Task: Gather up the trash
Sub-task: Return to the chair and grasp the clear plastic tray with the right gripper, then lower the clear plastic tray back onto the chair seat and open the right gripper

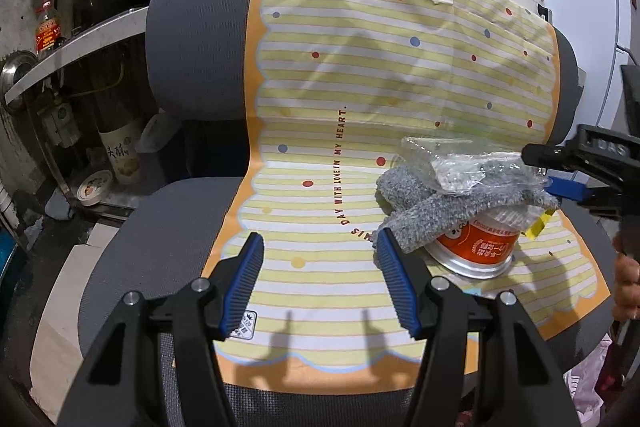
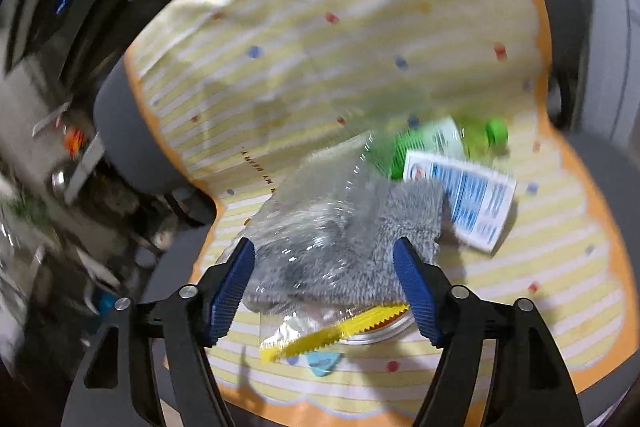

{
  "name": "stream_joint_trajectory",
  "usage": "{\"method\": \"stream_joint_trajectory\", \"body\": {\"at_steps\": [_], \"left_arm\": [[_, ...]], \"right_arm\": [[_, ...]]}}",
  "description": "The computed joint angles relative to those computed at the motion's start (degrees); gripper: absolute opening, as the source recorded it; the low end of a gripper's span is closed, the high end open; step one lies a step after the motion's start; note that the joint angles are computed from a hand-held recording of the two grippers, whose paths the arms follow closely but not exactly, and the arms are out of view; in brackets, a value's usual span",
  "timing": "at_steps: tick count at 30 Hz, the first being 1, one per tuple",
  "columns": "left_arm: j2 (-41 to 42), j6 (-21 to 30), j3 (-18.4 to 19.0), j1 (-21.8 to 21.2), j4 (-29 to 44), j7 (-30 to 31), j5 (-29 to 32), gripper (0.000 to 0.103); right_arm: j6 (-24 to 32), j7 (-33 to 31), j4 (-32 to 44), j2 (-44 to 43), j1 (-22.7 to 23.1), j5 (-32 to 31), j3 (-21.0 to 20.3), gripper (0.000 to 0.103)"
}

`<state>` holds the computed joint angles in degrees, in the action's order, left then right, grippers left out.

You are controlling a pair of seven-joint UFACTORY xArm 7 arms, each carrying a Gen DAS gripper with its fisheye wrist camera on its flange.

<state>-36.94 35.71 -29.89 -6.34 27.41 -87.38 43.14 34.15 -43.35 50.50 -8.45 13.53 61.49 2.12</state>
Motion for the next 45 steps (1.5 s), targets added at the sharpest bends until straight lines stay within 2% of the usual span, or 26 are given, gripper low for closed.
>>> {"method": "stream_joint_trajectory", "body": {"at_steps": [3,6,8,10,12,19,25,28,31,34,36,38,40,41,42,43,44,45], "left_arm": [[0.11,-0.27,0.42,-0.16,-0.16,0.21,-0.14,0.057],[0.1,-0.1,0.38,-0.25,-0.1,0.28,-0.25,0.057],[-0.06,0.14,0.28,-0.25,-0.06,0.3,-0.17,0.058],[-0.43,0.6,0.08,-0.22,0.06,0.18,-0.09,0.058],[-0.88,1.06,-0.09,-0.37,0.27,0.1,-0.18,0.057],[-0.18,1.74,-1.57,-1.01,1.57,-0.32,-0.25,0.058],[0.54,1.56,-2.0,-2.2,1.89,-0.92,0.68,0.058],[0.67,-1.49,-1.5,-2.45,1.54,-1.04,1.61,0.068],[1.79,-5.82,-2.41,-1.02,2.29,-2.04,3.6,0.069],[4.88,-6.95,-5.32,1.2,5.02,-3.29,6.22,0.069],[7.15,-8.0,-6.0,1.96,6.48,-4.4,8.15,0.069],[9.16,-8.4,-6.19,2.26,7.71,-6.15,9.94,0.069],[10.81,-8.13,-5.92,1.99,8.7,-7.66,11.75,0.069],[11.78,-7.31,-5.7,1.5,9.29,-7.85,12.31,0.069],[12.56,-6.58,-5.23,0.87,9.68,-7.77,12.66,0.069],[13.63,-5.14,-4.8,0.01,10.29,-7.16,12.35,0.069],[14.21,-4.28,-4.16,-0.88,10.54,-6.93,12.04,0.069],[14.52,-4.11,-3.37,-1.61,10.55,-7.07,12.11,0.07]], "right_arm": [[0.77,2.26,1.75,2.34,-0.06,-0.44,0.35,0.059],[-1.08,0.02,1.86,1.72,0.24,0.32,1.28,0.056],[-1.75,-7.19,1.46,0.05,1.42,4.1,1.19,0.032],[-2.62,-14.01,1.02,-2.07,2.69,7.47,1.29,0.025],[-3.14,-21.8,0.56,-4.05,4.37,11.43,1.02,0.02],[0.06,-37.18,-0.79,-10.46,7.78,17.13,0.22,0.012],[-1.39,-47.58,-3.65,-18.37,8.59,23.22,-1.41,0.011],[-5.13,-50.15,-5.08,-22.21,7.43,24.85,-1.64,0.011],[-7.88,-49.04,-6.78,-25.02,5.25,22.11,-3.4,0.011],[-11.13,-49.49,-10.03,-26.47,3.09,18.2,-6.05,0.011],[-14.17,-51.24,-12.45,-25.83,2.41,14.77,-6.84,0.011],[-16.68,-52.91,-14.2,-23.26,2.14,11.24,-7.72,0.011],[-21.61,-57.41,-15.95,-19.99,5.08,11.47,-9.08,0.012],[-22.15,-58.18,-16.45,-18.31,4.89,10.97,-9.03,0.012],[-23.4,-57.48,-17.07,-16.55,5.35,9.6,-8.88,0.014],[-23.6,-56.07,-17.57,-14.79,5.5,7.67,-8.82,0.02],[-21.41,-52.25,-17.98,-13.19,4.33,3.48,-8.5,0.027],[-20.55,-49.51,-18.54,-12.7,4.04,1.63,-8.43,0.039]]}}
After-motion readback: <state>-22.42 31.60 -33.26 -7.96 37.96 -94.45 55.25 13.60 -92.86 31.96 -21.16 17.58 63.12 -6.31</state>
